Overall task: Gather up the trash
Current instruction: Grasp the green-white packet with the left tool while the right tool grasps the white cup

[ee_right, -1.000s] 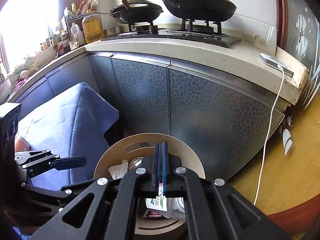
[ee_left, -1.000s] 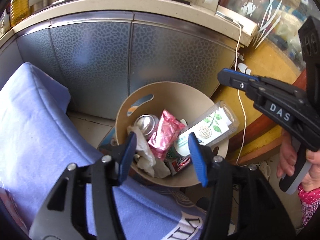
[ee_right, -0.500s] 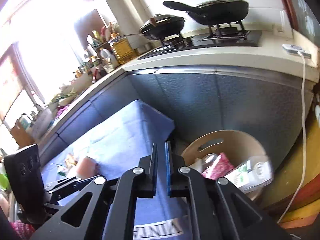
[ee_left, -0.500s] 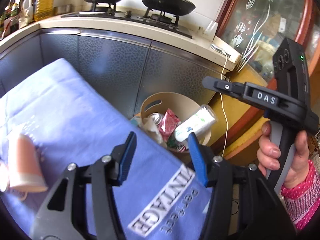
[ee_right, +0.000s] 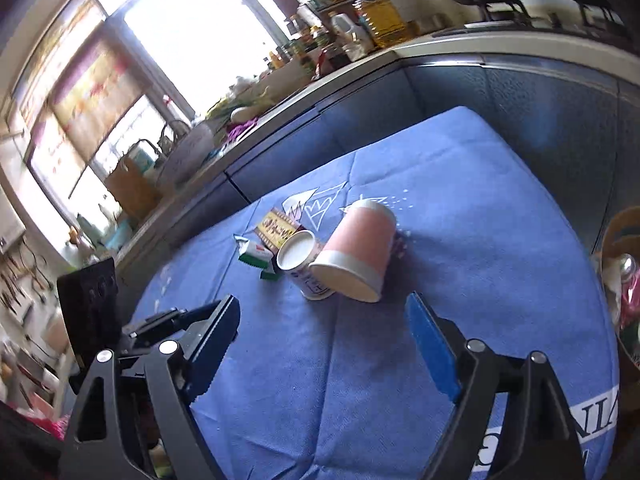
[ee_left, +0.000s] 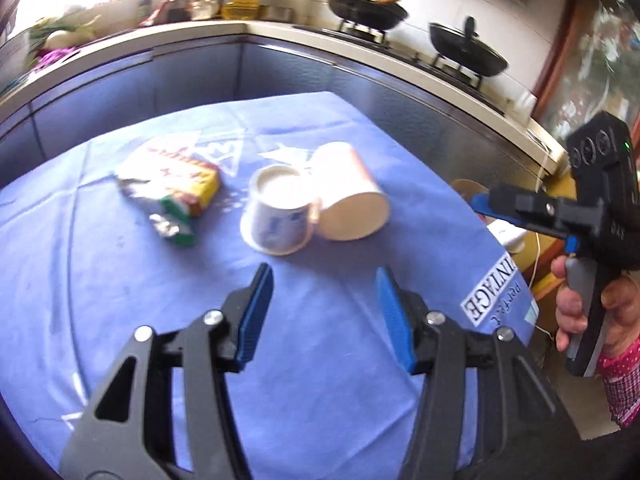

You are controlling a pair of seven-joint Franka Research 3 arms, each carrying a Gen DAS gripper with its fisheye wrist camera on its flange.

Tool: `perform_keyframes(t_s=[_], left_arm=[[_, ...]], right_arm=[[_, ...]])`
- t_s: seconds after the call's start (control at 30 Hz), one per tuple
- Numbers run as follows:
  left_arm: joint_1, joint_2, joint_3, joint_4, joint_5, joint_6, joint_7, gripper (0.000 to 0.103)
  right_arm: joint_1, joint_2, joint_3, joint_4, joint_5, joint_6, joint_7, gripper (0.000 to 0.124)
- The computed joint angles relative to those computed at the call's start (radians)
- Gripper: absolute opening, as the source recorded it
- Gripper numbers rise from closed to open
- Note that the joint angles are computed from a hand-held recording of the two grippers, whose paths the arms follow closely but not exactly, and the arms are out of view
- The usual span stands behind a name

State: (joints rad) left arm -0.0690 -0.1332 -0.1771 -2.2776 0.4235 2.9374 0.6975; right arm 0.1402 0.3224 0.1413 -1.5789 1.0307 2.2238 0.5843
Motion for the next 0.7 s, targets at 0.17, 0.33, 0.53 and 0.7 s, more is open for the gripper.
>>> perform_keyframes(t_s=[0.17, 0.33, 0.53, 0.7], left_arm=[[0.012, -0.093, 0.091, -0.12, -0.149, 0.052, 0.038, 0.051], [-0.085, -0.032, 0.222, -0.052, -0.448, 0.055, 0.276, 0.059], [-0.053, 0.128, 0.221, 0.13, -0.63, -0.023, 0.388, 0.067], [0.014, 0.147, 0.157, 0.125, -0.76, -0.024, 0.449, 0.032]], right_arm=[[0.121, -0.072, 0.018, -0.14, -0.092, 0.323, -0.081, 0.084], [0.167, -0.05, 0.054, -0.152, -0.116, 0.467, -0.105, 0.067], [0.26, 0.099, 0.019, 0.05, -0.447, 0.413, 0.028, 0.068], [0.325, 0.271, -0.037, 0.311, -0.734, 0.237, 0.161, 0.073]])
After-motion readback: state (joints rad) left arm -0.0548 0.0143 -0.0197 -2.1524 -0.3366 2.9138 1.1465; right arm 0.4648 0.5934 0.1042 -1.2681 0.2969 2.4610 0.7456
